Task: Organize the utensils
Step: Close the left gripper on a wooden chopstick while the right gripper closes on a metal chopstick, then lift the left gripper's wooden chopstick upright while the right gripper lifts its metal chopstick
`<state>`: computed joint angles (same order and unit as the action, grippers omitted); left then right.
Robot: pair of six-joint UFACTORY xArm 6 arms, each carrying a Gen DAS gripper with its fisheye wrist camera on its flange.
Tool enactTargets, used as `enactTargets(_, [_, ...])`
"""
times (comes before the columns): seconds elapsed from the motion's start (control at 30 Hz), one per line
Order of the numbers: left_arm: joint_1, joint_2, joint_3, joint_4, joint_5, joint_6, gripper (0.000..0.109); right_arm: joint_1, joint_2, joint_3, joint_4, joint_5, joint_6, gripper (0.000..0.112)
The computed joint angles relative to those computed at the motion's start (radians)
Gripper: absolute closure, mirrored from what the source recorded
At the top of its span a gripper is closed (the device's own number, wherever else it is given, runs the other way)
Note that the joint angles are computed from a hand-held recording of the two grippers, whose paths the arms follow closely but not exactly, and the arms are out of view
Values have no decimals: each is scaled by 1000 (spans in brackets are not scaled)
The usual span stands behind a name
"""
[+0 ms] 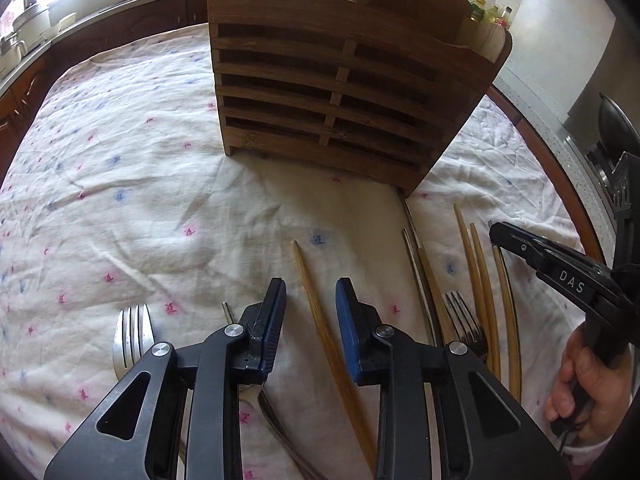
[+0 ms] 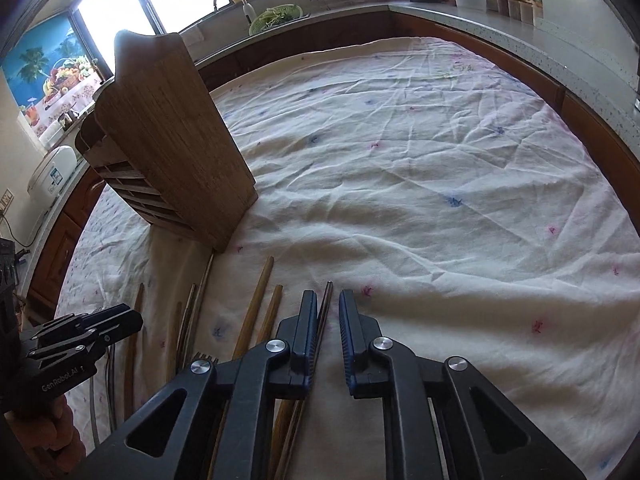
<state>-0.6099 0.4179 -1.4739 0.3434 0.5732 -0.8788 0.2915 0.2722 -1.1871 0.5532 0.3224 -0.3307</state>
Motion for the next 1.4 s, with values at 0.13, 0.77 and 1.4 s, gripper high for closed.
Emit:
enactTargets(0.13, [-11, 33, -52, 41, 43, -2, 84, 10, 8, -2, -149, -19, 96, 102])
enactTargets(0.77, [-26, -114, 88, 126, -128, -123, 104, 24, -129, 77, 243, -30, -233, 108])
enactTargets(1.4, [-67, -502, 369, 577, -213, -570, 104, 55, -508, 255, 550, -67, -520, 108])
